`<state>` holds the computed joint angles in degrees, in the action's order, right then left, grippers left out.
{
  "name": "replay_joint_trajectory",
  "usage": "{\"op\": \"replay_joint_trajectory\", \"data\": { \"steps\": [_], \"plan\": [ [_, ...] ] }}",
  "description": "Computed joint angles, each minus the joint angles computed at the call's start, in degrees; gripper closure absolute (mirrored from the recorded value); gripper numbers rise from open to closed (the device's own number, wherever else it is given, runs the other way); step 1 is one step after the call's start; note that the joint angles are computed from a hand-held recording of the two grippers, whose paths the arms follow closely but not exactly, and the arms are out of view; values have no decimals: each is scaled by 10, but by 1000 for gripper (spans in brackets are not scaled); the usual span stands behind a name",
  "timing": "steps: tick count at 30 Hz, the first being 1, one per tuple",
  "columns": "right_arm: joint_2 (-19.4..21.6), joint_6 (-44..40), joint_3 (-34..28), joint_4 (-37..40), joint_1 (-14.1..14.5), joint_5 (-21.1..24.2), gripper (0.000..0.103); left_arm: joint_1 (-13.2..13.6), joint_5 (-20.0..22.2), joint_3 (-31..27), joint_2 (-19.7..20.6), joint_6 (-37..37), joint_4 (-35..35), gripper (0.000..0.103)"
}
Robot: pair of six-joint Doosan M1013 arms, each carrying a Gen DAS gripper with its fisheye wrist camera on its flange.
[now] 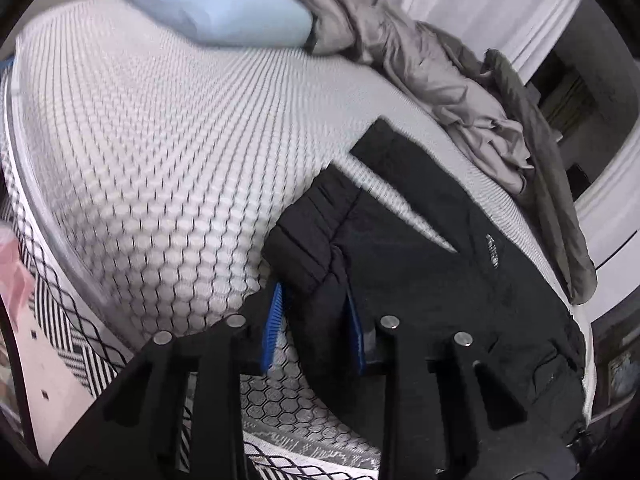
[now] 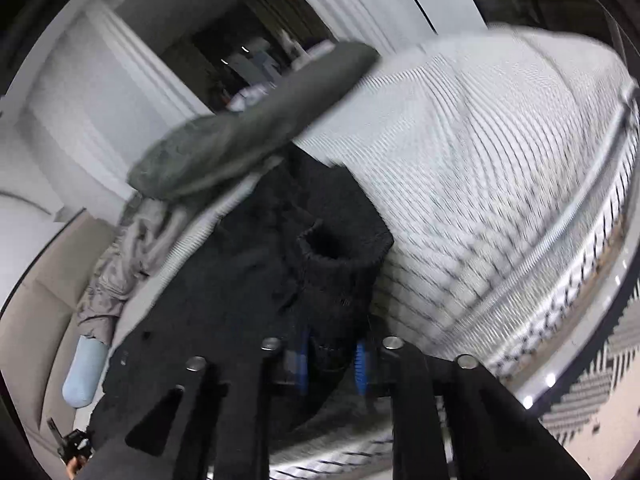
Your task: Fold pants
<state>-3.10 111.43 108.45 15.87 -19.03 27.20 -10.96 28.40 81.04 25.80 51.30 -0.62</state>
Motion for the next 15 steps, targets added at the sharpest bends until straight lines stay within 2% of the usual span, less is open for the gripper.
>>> {"op": "replay_joint_trajectory", "data": {
  "steps": [2,4,5,7,8,9,11,12,13,15],
  "plan": [
    [1,-51,11,86,-11,4,76,0,-16,11,-8,-5,-6,73],
    [-11,-123,30,168,-12,-22,56,1,-19,17,-14,17,-31,61],
    [-15,-149,37,194,-11,-33,54,3,-28,23,-17,39,-61,56],
    [-15,-177,40,219,-8,-39,54,4,-27,22,-15,48,-73,56],
    [-11,-167,38,209,-7,-40,54,2,-21,17,-11,31,-53,65],
    [-6,-164,35,214,-8,-41,55,1,-14,11,-6,12,-34,72],
    [1,-159,32,224,-9,-53,68,2,-18,6,-1,20,-49,84],
    [5,-134,26,201,-8,-55,81,1,-21,5,0,20,-46,85],
    [4,-134,26,202,-10,-56,88,-1,-20,5,-2,13,-34,87],
    [0,-125,24,193,-10,-56,91,-4,-26,12,-8,5,-17,88]
  ]
}}
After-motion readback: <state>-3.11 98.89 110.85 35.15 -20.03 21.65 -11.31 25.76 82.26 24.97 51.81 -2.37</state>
